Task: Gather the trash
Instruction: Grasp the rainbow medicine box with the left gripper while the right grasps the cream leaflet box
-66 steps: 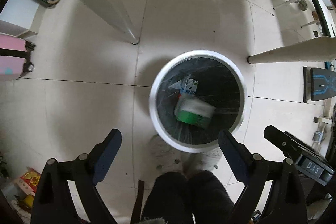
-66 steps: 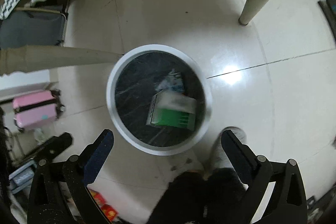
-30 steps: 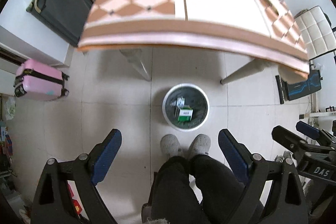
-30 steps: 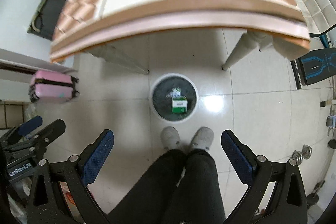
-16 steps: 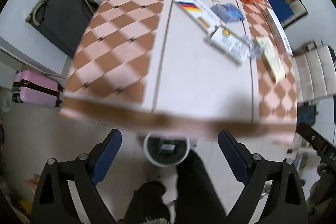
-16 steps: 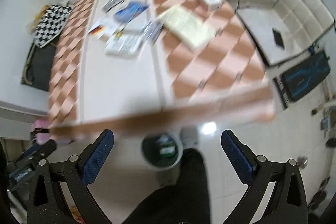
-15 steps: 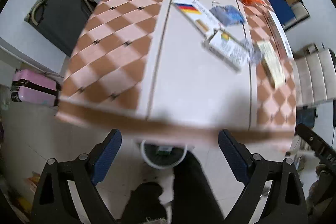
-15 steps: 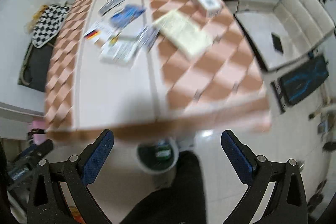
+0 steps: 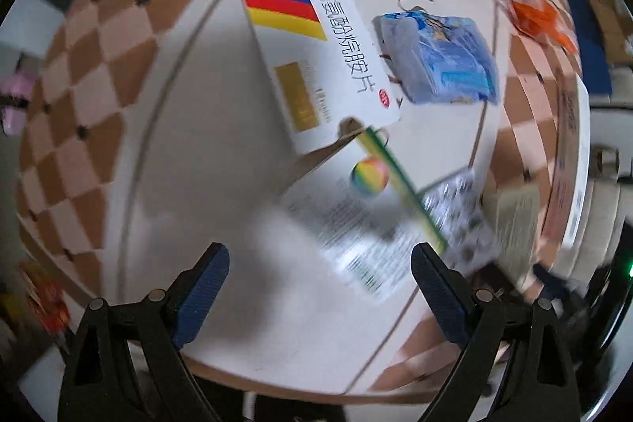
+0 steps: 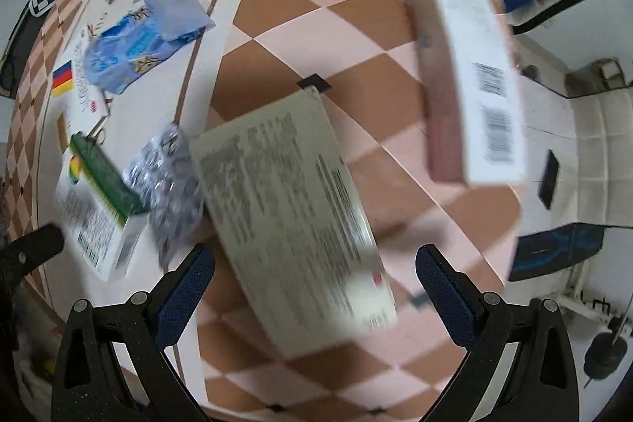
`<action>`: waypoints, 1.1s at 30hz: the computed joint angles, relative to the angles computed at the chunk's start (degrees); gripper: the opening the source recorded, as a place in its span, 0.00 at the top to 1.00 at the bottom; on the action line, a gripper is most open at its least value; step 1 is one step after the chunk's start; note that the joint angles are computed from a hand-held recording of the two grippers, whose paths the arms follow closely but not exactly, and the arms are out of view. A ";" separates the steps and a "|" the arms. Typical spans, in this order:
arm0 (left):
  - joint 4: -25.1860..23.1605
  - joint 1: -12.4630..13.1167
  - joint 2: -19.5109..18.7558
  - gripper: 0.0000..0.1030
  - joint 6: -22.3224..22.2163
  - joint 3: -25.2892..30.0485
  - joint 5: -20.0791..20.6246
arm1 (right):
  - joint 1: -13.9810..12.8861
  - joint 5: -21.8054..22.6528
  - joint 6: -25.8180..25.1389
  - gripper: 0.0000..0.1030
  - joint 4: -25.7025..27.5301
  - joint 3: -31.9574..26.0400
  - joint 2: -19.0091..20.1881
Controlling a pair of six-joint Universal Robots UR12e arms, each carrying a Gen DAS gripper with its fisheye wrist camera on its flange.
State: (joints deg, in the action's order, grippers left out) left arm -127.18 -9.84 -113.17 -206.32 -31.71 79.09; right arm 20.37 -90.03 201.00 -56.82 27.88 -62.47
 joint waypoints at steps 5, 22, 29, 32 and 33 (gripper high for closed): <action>-0.12 1.11 -0.96 0.10 -7.59 -1.15 -6.14 | -1.13 1.32 0.51 0.18 -0.34 0.96 -0.14; -2.84 -2.37 -1.12 0.27 6.13 0.91 7.98 | -1.82 -0.24 2.04 0.17 5.01 -1.61 1.35; 0.64 -2.26 1.31 0.29 7.15 -4.25 9.57 | -1.52 -0.66 1.69 0.18 1.95 1.75 -0.49; 2.55 -3.67 2.32 0.30 8.06 -5.82 10.81 | -0.24 -1.04 2.60 0.22 1.11 2.24 -1.14; 3.17 -4.00 2.53 0.30 8.67 -5.97 11.21 | 0.19 -1.29 3.03 0.22 1.17 1.98 -1.18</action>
State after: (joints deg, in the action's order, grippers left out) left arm -124.01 -13.84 -110.64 -197.65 -37.68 90.30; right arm 20.57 -91.33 204.03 -55.64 29.86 -63.65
